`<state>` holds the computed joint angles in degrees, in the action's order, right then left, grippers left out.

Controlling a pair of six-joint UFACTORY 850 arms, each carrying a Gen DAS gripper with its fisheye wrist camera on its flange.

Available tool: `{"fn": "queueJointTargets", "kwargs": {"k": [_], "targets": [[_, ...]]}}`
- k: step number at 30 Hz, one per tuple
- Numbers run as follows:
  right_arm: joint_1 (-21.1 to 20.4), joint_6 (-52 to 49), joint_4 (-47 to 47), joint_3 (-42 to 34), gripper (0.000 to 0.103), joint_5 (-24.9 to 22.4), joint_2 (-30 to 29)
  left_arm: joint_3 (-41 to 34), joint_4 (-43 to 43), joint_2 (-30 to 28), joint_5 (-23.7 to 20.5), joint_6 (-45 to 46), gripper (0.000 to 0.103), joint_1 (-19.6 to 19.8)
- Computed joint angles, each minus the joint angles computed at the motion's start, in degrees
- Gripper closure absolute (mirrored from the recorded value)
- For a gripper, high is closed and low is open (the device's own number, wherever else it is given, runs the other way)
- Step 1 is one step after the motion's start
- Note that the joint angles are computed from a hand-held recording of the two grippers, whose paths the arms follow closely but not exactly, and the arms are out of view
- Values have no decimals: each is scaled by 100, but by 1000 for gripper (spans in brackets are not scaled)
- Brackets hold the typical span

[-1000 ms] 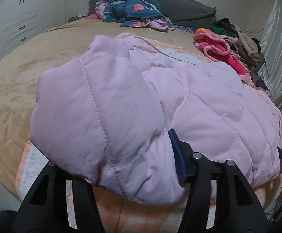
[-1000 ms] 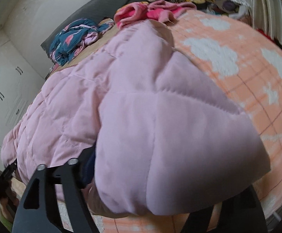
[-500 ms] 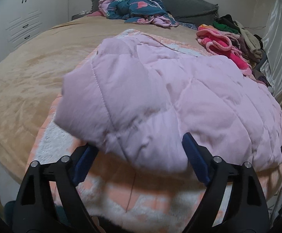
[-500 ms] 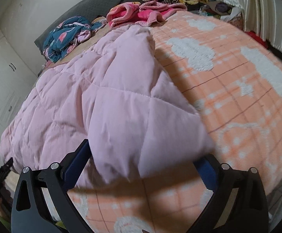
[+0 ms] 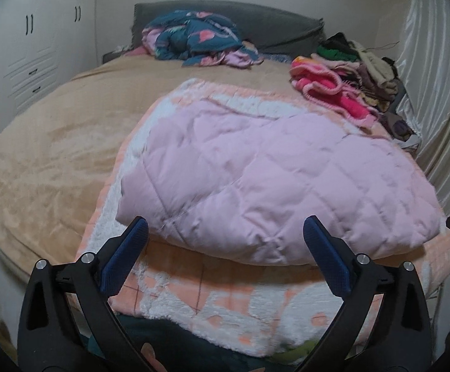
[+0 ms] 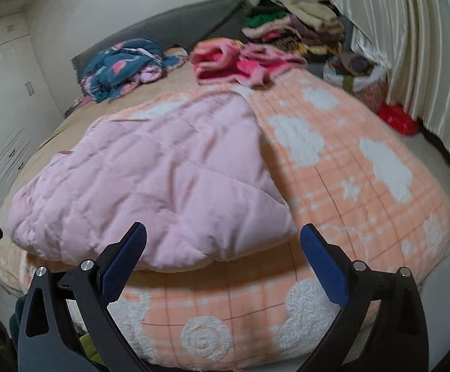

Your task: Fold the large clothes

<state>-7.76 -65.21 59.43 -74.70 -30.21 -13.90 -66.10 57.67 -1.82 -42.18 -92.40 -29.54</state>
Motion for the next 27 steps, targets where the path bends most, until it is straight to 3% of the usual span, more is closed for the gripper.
{"fn": "queueJointTargets", "kwargs": {"k": [11, 20, 27], "targets": [[249, -2101, 1518, 750, 4, -131, 1098, -133, 508, 107, -409, -288, 9, -450], [516, -2597, 1872, 1542, 4, -367, 1844, 61, 686, 226, -483, -647, 9, -846], [772, -2391, 1511, 1758, 4, -190, 1936, 114, 835, 275, -579, -736, 9, -1043]]}}
